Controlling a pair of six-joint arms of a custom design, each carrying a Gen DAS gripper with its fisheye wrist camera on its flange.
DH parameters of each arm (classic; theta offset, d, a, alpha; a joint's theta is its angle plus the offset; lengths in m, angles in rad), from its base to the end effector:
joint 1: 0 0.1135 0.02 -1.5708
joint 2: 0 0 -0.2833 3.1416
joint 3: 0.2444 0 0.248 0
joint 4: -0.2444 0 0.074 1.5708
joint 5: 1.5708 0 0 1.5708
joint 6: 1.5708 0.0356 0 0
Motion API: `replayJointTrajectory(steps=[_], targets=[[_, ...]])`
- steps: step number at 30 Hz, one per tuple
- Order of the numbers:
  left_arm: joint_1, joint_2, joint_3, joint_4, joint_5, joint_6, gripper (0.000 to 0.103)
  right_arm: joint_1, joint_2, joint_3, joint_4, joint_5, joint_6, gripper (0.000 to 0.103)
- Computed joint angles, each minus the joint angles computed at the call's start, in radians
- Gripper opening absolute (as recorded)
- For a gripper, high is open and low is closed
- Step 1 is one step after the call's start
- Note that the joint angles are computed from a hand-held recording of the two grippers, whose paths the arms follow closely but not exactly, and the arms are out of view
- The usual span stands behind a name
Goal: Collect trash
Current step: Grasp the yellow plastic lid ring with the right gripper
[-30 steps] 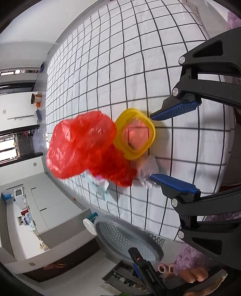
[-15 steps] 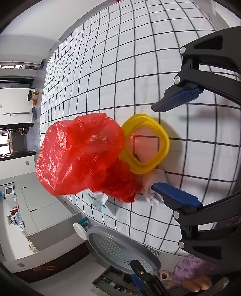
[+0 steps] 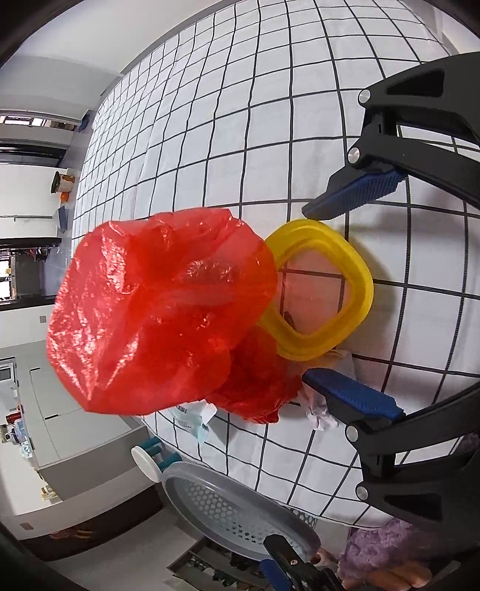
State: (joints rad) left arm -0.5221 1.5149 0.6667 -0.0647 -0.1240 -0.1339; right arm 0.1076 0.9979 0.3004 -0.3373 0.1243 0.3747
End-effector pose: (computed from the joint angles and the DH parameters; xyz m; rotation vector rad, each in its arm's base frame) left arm 0.2407 -0.1334 0.1690 0.4264 2.4412 -0.1269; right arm 0.1449 0.0112 0.1490 0.3891 2.5634 0.0134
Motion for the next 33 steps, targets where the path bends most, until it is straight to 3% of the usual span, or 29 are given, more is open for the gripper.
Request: replayJointTrajectory(steps=[9,19,25,33], targets=[[-0.029,0.004,-0.003,0.002,-0.012,-0.001,0.092,0.003,0.075,0.011,0.060,0.016,-0.025,0.080],[-0.028,-0.010,-0.015,0.006,-0.017,-0.002,0.092,-0.049,0.117,0.003,0.117,-0.048,-0.056,0.079],[-0.040,-0.029,-0.033,0.007,-0.024,-0.007,0.092,-0.050,0.024,-0.017,0.074,-0.047,-0.049,0.076],[-0.093,-0.053,-0.048,0.003,-0.046,-0.015,0.092,-0.054,-0.186,-0.032,-0.107,-0.015,-0.005,0.075]])
